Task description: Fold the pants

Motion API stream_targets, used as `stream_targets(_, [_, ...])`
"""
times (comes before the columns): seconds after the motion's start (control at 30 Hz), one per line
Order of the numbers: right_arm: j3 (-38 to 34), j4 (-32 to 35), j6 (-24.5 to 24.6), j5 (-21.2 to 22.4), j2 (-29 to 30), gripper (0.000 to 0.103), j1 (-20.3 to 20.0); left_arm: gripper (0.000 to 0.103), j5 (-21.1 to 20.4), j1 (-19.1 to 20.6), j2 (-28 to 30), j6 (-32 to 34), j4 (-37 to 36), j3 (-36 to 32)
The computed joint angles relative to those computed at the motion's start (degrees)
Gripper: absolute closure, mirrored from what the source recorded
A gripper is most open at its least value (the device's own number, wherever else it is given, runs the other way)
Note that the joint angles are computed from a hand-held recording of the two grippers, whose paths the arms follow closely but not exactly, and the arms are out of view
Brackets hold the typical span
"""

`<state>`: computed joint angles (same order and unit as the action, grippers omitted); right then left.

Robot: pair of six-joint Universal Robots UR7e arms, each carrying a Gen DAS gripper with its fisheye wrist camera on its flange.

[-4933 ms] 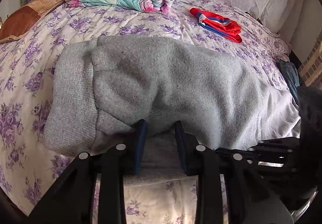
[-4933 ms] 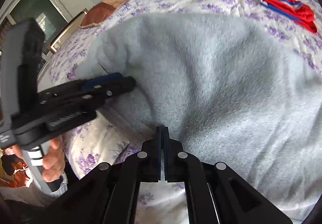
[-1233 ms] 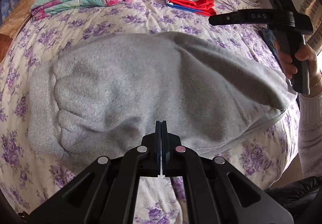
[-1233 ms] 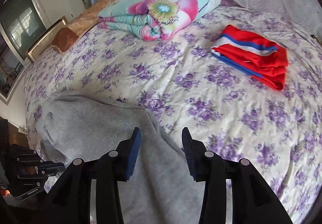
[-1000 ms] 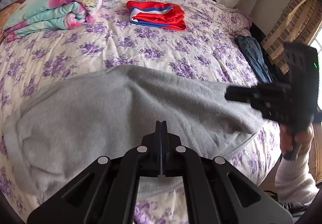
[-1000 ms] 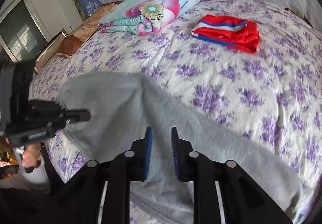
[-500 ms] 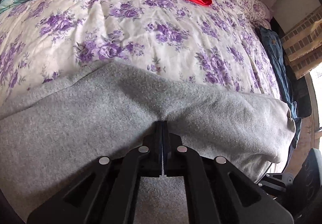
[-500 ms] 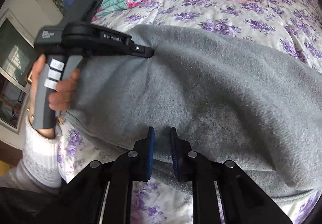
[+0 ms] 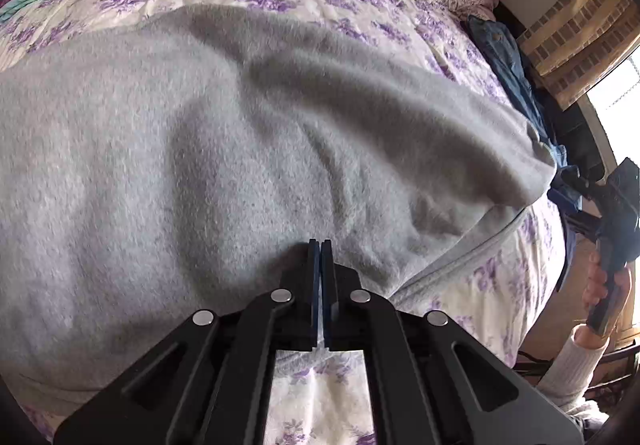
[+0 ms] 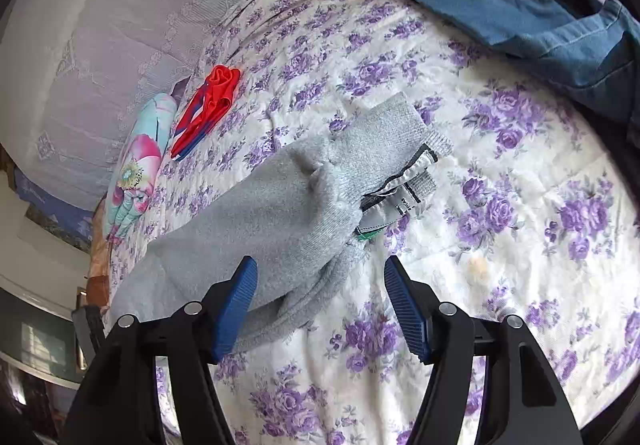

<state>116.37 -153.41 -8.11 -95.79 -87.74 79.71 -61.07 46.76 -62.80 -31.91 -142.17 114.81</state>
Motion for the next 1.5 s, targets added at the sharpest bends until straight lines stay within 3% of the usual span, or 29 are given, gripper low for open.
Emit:
stream_targets(0.2, [-3.3,1.2,2.8,7.8,5.3,0.037,-4.4,0.102,-0.6,0.0,-2.4,-1.1,-3.4,4.0])
stream_targets(0.37, [-5.4,1.5,2.8,20.4,8.3,0.035,-8.7,0.101,-2.9,1.2,-3.6,1.0,-6.3,5.6])
stream_targets(0.4, [-6.2,2.2,2.9,22.1,8.7,0.039,-9.1,0.101,-3.8,1.7,-3.8,1.4,-6.6,5.6])
stream_targets(0.43, [-7.0,3.0,2.5,23.1,9.1,0.068,-9.3,0.101,-4.7,2.2,-4.0,1.6,-6.8,5.6])
stream_targets(0.5, [-8.5,4.2,1.6,23.4,9.5,0.080,-9.2,0.101,-6.2,3.1,-4.1,2.4,-7.4,5.5])
stream_targets(0.53, [-8.6,3.3,0.9,21.4,9.3,0.082,-8.4,0.101,-6.6,3.3,-4.1,2.7,-7.7,5.5])
stream_targets(0.73, [-8.5,-6.7,-6.9,-2.0,12.6,0.080,0.3,0.102,-3.4,1.1,-3.6,3.2,-3.1,4.0])
stream_targets(0.8, [-7.8,-9.1,-9.1,-5.0,13.1,0.079,1.2,0.103,-0.7,-1.0,-3.6,2.6,2.5,2.1])
stream_targets(0.97, [-7.8,-8.9,-10.5,-5.8,12.9,0.078,1.3,0.103,-2.9,-3.9,-1.2,6.1,1.5,-4.0])
stream_targets(1.27, [-7.3,-7.9,-9.6,-3.2,12.1,0.076,0.2,0.103,-2.9,-4.6,19.7,7.0,2.2,-23.5])
stream_targets(1.4, [-7.4,-7.9,-10.0,-3.9,12.3,0.076,0.4,0.103,-3.1,-2.9,25.9,5.0,5.9,-28.3])
stream_targets(1.5, [-7.8,-7.4,-10.1,-4.4,12.4,0.076,0.7,0.103,-3.1,-2.1,26.9,4.8,3.1,-27.7])
